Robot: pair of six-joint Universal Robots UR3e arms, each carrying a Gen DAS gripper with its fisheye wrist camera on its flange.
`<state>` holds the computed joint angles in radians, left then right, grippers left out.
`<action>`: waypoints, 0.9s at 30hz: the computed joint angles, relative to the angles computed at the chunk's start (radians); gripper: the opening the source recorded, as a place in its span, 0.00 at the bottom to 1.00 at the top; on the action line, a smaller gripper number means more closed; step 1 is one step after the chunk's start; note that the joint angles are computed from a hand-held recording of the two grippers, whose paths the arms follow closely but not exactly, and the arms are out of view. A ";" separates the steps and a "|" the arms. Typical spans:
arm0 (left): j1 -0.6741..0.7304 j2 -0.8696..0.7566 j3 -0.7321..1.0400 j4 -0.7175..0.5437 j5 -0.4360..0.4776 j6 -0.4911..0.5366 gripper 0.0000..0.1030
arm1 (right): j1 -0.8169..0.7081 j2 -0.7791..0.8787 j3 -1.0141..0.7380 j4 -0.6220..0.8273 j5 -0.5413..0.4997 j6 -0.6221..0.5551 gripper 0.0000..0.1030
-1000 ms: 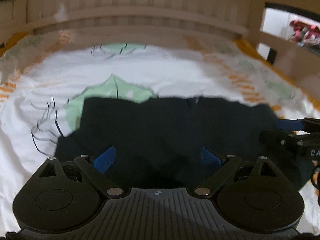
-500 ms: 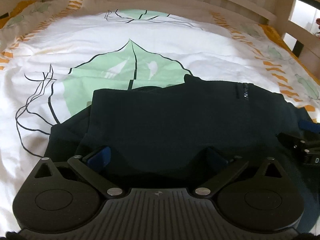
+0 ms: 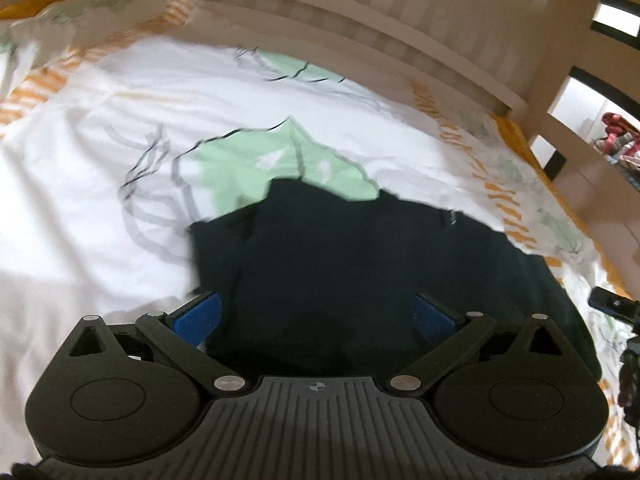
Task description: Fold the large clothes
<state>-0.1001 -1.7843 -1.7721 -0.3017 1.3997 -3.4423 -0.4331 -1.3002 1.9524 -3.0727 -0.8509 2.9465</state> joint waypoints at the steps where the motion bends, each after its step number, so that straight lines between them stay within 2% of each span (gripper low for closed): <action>1: 0.014 0.026 -0.031 -0.004 -0.011 0.000 1.00 | -0.035 -0.021 0.020 0.033 0.021 -0.010 0.99; 5: 0.057 0.067 -0.085 -0.048 -0.065 0.004 1.00 | -0.156 -0.069 0.074 0.190 0.100 -0.037 0.99; 11: 0.083 0.033 -0.117 -0.029 -0.130 -0.001 1.00 | -0.206 -0.073 0.062 0.433 0.154 -0.163 1.00; 16: 0.103 -0.052 -0.071 0.028 -0.210 -0.040 1.00 | -0.199 -0.003 0.034 0.454 0.233 -0.207 1.00; 20: 0.105 -0.125 -0.026 0.086 -0.240 -0.066 1.00 | -0.178 0.073 -0.018 0.450 0.282 -0.186 1.00; 27: 0.094 -0.212 0.079 0.077 -0.254 -0.053 1.00 | -0.124 0.178 -0.115 0.410 0.315 -0.135 1.00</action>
<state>-0.0058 -1.9960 -1.6927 -0.2251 1.1455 -3.4956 -0.5568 -1.1219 1.8377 -2.6623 -0.5356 2.8114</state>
